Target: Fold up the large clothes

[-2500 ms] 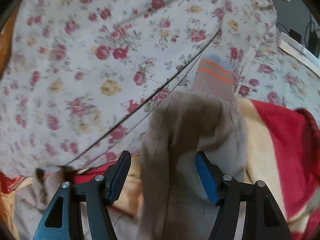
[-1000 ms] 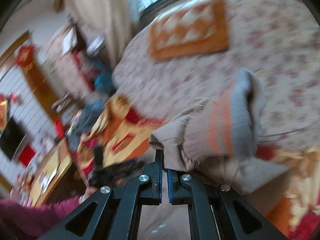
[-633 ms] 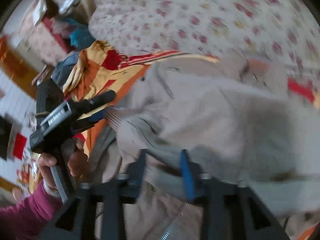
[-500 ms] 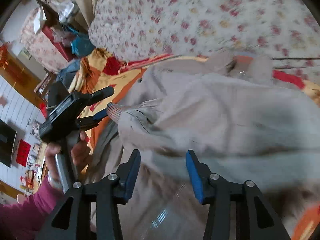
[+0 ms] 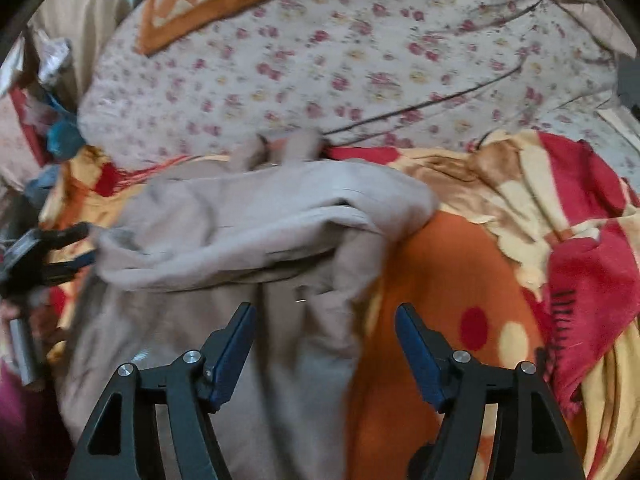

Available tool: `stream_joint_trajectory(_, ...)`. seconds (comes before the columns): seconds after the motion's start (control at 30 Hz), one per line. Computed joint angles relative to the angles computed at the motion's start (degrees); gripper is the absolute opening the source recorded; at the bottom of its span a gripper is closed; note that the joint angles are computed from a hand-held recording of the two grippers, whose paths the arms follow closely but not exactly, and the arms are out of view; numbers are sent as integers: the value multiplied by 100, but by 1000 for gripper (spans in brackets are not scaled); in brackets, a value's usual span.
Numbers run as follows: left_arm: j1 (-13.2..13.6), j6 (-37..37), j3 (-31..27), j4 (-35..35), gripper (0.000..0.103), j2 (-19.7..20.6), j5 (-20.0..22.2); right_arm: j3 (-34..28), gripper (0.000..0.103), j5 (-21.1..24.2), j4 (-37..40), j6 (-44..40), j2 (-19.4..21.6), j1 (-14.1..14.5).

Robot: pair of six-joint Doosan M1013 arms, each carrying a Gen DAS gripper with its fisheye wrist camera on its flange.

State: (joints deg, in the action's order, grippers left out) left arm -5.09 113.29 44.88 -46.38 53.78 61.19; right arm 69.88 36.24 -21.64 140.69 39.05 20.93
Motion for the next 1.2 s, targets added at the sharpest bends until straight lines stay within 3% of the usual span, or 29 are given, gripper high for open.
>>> stream_joint_trajectory(0.03, -43, -36, -5, 193, 83, -1, -42, -30, 69, 14, -22, 98, 31, -20)
stream_joint_trajectory(0.07, -66, -55, 8, 283, 76, -8, -101, -52, 66, -16, -23, 189, 58, -42)
stream_joint_trajectory(0.1, -89, -52, 7, 355, 68, -17, -162, -2, 51, -176, 57, 207, 49, -99)
stream_joint_trajectory(0.13, -104, -30, -44, 408, 49, 0, -146, -15, 32, -237, 119, 155, 66, -129)
stream_joint_trajectory(0.23, -171, 2, -455, 600, 35, 111, -42, -161, 5, -133, -291, 352, 144, -141)
stream_joint_trajectory(0.33, -260, -9, -976, 895, 22, 233, -200, -49, 3, -278, -688, 795, 5, -152)
stream_joint_trajectory(0.47, -247, -55, -1748, 871, 17, 462, -318, 279, 2, -568, -834, 888, -288, -141)
stream_joint_trajectory(0.63, -177, -353, -1644, 1220, 16, 486, -592, 415, 2, -505, 75, -483, -339, 22)
stream_joint_trajectory(0.73, -205, -1053, -1770, 2033, 16, 750, -220, 250, 2, -122, 661, -1189, -107, 82)
stream_joint_trajectory(0.83, -143, -1341, -1705, 2042, 16, 869, 7, 358, 3, -302, 1129, -1436, -142, 46)
stream_joint_trajectory(0.9, -66, -1193, -1435, 1644, 17, 757, -171, 597, 5, -686, 1272, -1343, -330, -8)
stream_joint_trajectory(0.97, -27, -1083, -1315, 1446, 18, 678, -219, 787, 30, -948, 1297, -999, -495, -80)
stream_joint_trajectory(1.0, -18, -1088, -1262, 1412, 20, 634, -267, 879, 58, -1094, 975, -474, -567, -109)
stream_joint_trajectory(1.03, -8, -1046, -1158, 1312, 26, 565, -366, 933, 77, -1205, 623, 66, -607, -123)
stream_joint_trajectory(1.1, -10, -929, -853, 1163, 35, 382, -709, 968, 80, -1407, 746, 430, -625, -238)
stream_joint_trajectory(1.2, -57, -811, -445, 1155, 41, 134, -1315, 782, 80, -1633, 2587, -567, -409, -510)
